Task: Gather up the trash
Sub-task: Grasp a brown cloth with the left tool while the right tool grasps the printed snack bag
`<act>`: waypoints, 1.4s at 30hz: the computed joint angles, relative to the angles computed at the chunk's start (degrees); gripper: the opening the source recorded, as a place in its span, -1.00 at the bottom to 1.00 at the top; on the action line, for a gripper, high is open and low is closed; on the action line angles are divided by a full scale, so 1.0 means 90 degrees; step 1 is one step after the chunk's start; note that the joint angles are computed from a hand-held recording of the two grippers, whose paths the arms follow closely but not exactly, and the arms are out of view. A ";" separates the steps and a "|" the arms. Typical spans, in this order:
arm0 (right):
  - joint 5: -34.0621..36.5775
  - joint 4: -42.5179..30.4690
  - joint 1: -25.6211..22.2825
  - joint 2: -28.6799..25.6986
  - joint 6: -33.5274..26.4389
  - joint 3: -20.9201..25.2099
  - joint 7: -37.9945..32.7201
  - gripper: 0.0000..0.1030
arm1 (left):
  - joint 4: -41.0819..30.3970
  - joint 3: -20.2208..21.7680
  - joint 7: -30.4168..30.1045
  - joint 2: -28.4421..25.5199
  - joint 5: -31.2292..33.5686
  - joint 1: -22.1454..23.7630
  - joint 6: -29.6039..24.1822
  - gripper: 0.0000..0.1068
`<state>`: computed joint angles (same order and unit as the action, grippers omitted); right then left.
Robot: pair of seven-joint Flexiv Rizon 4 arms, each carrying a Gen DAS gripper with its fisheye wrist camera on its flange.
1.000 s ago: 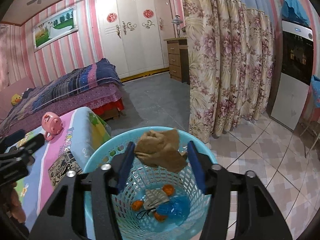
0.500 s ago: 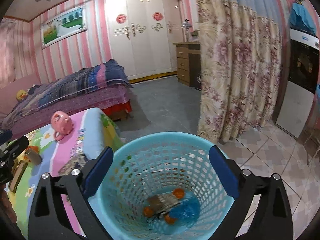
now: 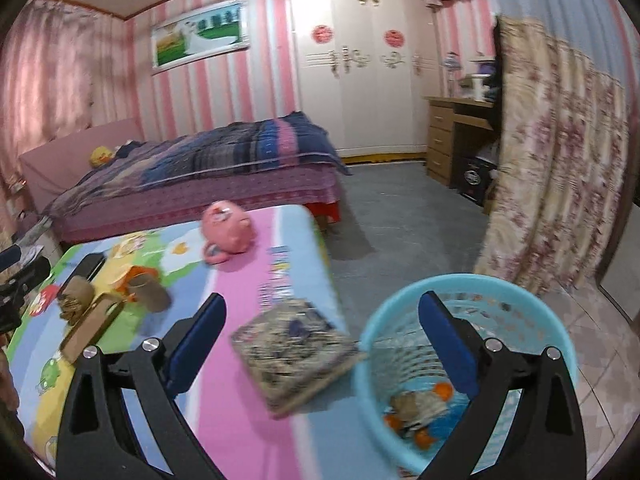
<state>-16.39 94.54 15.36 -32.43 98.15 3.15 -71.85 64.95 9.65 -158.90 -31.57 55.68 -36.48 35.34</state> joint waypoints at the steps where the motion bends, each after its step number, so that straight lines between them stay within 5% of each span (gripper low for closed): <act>1: -0.0015 0.0028 0.0247 0.0013 0.0002 -0.0211 0.0033 0.84 | 0.0174 0.0030 -0.0058 0.0093 -0.0032 0.0044 0.0028 0.82; 13: -0.0391 0.0142 0.1740 -0.0112 -0.0269 -0.1562 0.0297 0.84 | 0.2047 -0.0156 -0.0488 0.0881 -0.0863 0.1417 0.0676 0.82; 23: -0.0664 0.0076 0.1858 -0.0268 -0.0454 -0.1833 0.0526 0.84 | 0.2122 -0.0278 0.0047 0.0361 -0.2060 0.1977 0.1664 0.80; 27: -0.0694 0.0040 0.1819 -0.0289 -0.0496 -0.1829 0.0635 0.84 | 0.1821 -0.0184 0.0493 0.0071 -0.2311 0.1851 0.1560 0.31; 31: -0.0773 0.0035 0.1793 -0.0291 -0.0496 -0.1827 0.0668 0.84 | 0.2097 -0.0181 0.0803 0.0133 -0.2804 0.1959 0.2120 -0.18; 38: -0.0830 0.0039 0.1875 -0.0301 -0.0452 -0.1983 0.0730 0.84 | 0.2503 0.0160 0.0457 0.0688 -0.2389 0.1643 0.2337 -0.30; 42: -0.0835 0.0069 0.1929 -0.0303 -0.0434 -0.2124 0.0778 0.84 | 0.2400 0.0213 0.0229 0.0809 -0.2000 0.1511 0.1933 -0.30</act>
<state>-23.91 95.16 32.72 -35.16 94.25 -15.96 -64.85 86.55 11.56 -156.84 -24.28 37.68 -22.89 52.73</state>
